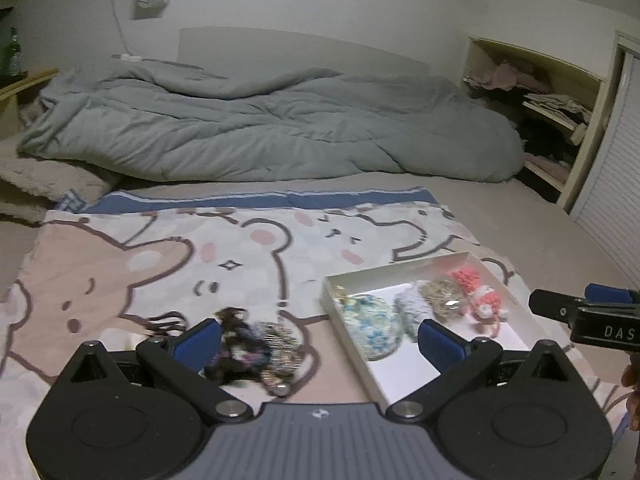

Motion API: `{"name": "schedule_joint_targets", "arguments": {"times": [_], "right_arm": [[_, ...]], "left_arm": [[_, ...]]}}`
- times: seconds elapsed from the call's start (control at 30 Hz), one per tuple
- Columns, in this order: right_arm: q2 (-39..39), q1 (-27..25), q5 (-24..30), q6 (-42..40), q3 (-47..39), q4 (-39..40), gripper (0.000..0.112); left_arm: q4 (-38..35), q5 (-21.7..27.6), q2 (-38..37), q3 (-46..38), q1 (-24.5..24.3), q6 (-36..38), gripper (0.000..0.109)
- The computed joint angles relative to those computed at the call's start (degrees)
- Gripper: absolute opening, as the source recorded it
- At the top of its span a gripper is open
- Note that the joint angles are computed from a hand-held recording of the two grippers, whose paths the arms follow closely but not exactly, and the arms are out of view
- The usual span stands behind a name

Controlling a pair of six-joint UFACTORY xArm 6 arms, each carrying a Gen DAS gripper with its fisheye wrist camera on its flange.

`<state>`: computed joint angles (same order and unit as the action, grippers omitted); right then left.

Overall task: Organize objects
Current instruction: 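Move both tools back toward the remaining items on the bed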

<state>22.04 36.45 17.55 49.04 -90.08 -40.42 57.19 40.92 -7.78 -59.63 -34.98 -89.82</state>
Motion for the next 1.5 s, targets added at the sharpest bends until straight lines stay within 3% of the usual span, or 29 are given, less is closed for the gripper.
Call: {"name": "schedule_joint_targets", "arguments": {"times": [0.47, 0.87, 1.27, 1.43, 1.5], "right_arm": [[9.21, 7.35, 1.44, -9.66, -12.94, 8.74, 0.103], [16.88, 11.32, 3.71, -10.99, -23.69, 11.12, 0.103], [25.80, 13.04, 7.22, -15.66, -35.59, 17.62, 0.103], [32.05, 13.51, 10.95, -16.94, -44.85, 19.11, 0.103], [36.91, 13.72, 15.18, -18.30, -53.06, 20.27, 0.103]], "left_arm": [[-0.09, 4.41, -15.82, 14.28, 2.82, -1.12, 0.103], [-0.62, 4.66, -25.66, 23.23, 6.93, -1.24, 0.103], [0.38, -0.24, -24.98, 24.81, 12.31, -0.18, 0.102], [-0.86, -3.56, -21.73, 23.93, 15.33, 1.90, 0.099], [-0.96, -4.79, -20.08, 23.37, 16.56, 2.90, 0.098]]}}
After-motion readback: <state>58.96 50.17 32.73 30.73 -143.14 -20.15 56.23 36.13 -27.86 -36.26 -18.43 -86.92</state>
